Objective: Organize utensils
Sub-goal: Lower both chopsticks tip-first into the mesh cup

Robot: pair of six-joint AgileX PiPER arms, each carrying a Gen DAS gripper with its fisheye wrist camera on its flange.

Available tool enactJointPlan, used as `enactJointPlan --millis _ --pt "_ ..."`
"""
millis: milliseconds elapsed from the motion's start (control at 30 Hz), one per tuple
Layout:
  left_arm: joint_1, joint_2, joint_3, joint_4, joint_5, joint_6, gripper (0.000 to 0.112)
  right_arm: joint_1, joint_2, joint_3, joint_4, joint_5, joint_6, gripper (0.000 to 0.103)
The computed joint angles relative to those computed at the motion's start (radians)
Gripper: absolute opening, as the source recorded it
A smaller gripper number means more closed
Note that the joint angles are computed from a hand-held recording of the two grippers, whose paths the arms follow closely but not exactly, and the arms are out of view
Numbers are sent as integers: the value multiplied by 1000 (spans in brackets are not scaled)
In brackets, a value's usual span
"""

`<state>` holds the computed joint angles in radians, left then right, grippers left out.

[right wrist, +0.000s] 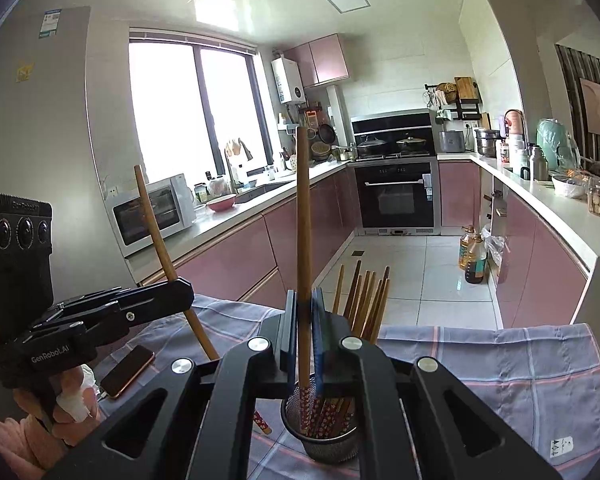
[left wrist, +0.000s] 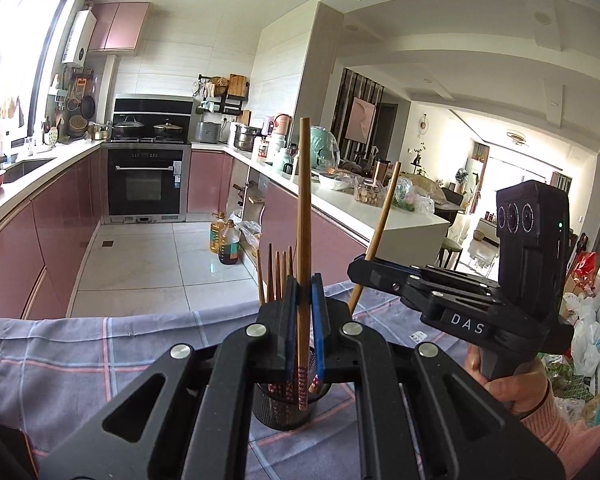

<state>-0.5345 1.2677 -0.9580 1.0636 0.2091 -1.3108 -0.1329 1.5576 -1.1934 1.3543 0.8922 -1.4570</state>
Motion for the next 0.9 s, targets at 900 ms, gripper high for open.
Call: enactJointPlan --millis 900 --pt "51 290 -199 -716 85 744 8 118 180 -58 -219 -132 178 6"
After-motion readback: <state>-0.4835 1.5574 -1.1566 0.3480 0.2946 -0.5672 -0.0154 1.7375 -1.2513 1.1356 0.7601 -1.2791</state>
